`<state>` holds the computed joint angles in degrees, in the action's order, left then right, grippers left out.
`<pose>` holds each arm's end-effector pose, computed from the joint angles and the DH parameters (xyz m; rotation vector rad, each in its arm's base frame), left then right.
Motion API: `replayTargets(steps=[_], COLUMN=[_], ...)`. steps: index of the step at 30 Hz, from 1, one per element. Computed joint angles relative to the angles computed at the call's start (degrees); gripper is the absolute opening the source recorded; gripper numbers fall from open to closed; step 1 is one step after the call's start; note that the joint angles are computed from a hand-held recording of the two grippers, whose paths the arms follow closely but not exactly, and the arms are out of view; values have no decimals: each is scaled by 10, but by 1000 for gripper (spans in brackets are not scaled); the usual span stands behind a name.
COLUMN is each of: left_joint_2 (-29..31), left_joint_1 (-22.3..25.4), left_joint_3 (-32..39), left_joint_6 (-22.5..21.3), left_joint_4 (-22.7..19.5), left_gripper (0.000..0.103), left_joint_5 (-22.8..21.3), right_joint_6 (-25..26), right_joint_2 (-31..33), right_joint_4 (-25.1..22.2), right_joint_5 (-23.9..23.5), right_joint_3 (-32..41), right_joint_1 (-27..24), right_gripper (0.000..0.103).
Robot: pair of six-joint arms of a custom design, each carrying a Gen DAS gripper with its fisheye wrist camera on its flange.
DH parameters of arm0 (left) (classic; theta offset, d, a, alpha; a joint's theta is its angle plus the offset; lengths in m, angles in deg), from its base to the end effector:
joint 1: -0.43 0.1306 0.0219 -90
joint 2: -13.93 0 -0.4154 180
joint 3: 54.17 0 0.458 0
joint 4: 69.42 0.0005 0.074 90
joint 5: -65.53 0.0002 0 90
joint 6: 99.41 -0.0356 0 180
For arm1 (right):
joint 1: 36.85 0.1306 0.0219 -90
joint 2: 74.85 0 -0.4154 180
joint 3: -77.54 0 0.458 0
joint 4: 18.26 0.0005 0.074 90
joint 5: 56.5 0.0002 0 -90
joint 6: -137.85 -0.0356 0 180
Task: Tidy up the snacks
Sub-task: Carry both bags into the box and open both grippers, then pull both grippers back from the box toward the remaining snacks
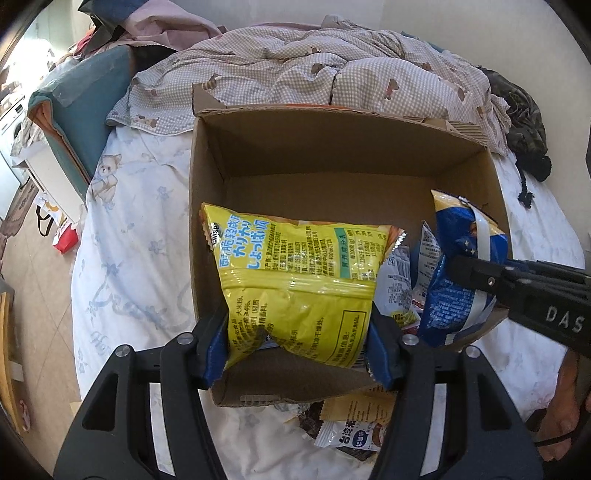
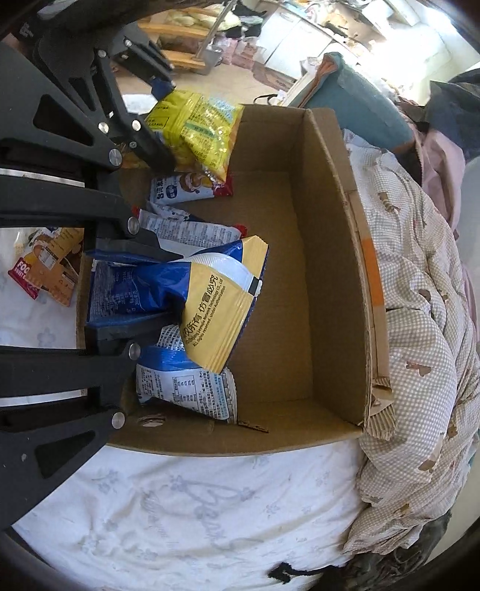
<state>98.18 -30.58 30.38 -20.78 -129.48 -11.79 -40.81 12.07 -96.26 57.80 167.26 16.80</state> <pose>0.4181 -0.2610 0.4523 1.0241 2.4234 -0.4091 0.2991 0.3809 0.4648 0.8696 2.5104 0.1417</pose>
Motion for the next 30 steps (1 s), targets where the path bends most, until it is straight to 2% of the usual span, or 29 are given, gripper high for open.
replayTargets(steps=[2,4,5,6,7,9,15,22,27,30], left_joint_2=[1,-1,-4,-8,-12,-17,-22,-45,-66,-74], left_joint_1=[1,2,3,4,5,7,18,26,43,60], left_joint_3=[2,2,0,-2,-4,-5,-3,-16,-24,-29], left_joint_6=[-2,1,6,11,16,23,32,20,6,8], left_joint_4=[-3,-1,4,11,20,28,28,28,28,15], left_gripper=[62,72,75,81,88,96,96,96,96,96], left_joint_5=[6,10,11,11,10,13,45,38,32,37], right_joint_6=[-4,-11,-19,-28,-31,-33,-42,-51,-65,-79], right_joint_2=[-6,-9,-11,-12,-12,-13,-21,-20,-16,-17], right_joint_4=[6,3,2,-2,-6,-7,7,10,-4,-12], right_joint_5=[0,10,20,34,40,39,42,39,43,46], right_joint_3=[-3,-2,-2,-2,0,0,-3,-2,6,9], right_joint_1=[0,2,4,8,10,10,14,15,28,39], right_gripper=[31,52,68,75,75,75,75,75,75,75])
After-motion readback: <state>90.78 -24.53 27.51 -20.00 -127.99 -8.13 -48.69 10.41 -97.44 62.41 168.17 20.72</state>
